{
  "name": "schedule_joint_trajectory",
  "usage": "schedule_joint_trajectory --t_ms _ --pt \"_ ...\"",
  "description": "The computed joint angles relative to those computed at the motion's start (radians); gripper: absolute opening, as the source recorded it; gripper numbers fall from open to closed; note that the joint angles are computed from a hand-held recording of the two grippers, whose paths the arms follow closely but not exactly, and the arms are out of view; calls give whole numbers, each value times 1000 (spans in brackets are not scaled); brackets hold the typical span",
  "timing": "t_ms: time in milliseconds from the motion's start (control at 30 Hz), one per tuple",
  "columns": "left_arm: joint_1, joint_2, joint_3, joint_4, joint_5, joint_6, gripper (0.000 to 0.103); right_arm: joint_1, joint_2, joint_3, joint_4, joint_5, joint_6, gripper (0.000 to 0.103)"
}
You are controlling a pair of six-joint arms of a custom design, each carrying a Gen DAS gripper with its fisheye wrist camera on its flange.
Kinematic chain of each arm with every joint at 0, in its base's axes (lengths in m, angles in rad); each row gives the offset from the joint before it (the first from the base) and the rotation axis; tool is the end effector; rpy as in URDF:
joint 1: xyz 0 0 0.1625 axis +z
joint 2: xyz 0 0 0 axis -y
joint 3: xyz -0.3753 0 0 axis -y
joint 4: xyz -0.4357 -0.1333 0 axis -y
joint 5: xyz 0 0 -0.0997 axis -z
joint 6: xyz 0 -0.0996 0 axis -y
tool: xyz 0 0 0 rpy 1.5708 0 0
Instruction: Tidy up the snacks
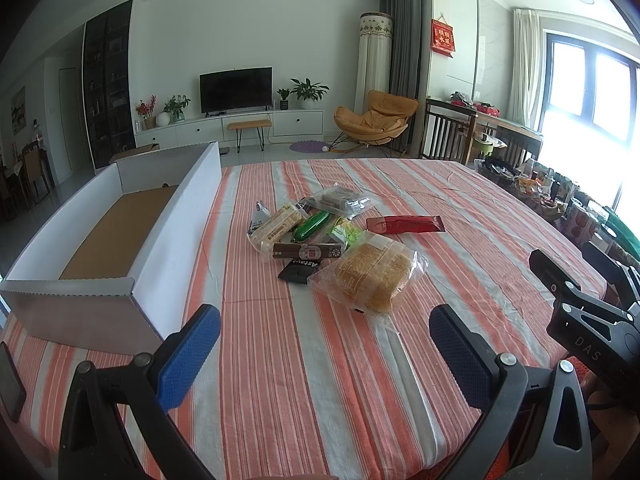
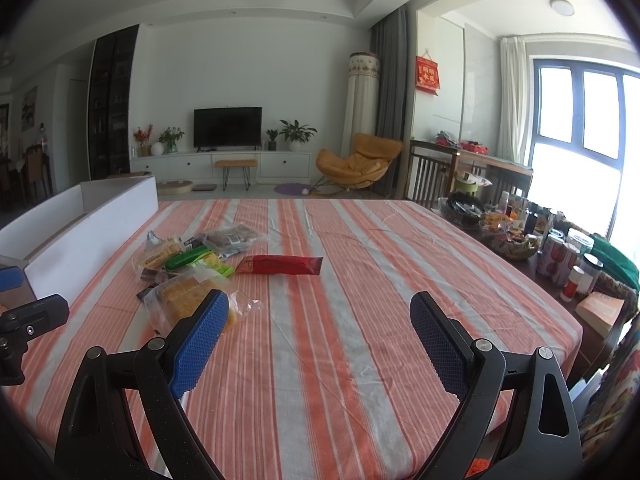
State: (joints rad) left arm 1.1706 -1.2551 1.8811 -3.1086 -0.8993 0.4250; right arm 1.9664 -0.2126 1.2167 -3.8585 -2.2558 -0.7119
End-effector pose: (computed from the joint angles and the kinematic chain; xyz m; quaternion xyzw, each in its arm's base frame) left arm -0.0509 -0.6216 0.2951 0.2070 0.8348 -0.4120 0.3010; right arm 0.3358 -0.6216 -0.0521 0.2258 -0.7475 0.5145 0.3545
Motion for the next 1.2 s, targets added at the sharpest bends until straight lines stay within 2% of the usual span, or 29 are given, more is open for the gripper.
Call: schedule_joint_trajectory --t_ms 700,767,933,1000,1033,1133,1200 --pt "10 6 -8 16 3 3 103 -2 -7 11 3 -3 5 94" --pt "30 12 -30 77 5 -21 103 -4 -8 13 12 -9 9 94" --pt "100 47 -118 359 28 -163 103 -9 -19 25 67 -16 54 94" --pt "116 64 -139 412 48 -178 103 -14 -32 40 119 -8 94 94" --pt "121 78 -147 423 65 -175 103 -20 -49 56 179 11 141 94" --pt "133 114 -171 435 95 -171 103 -42 -92 66 411 97 280 94" --pt "138 129 -187 449 105 -181 103 -50 -90 17 583 135 344 94"
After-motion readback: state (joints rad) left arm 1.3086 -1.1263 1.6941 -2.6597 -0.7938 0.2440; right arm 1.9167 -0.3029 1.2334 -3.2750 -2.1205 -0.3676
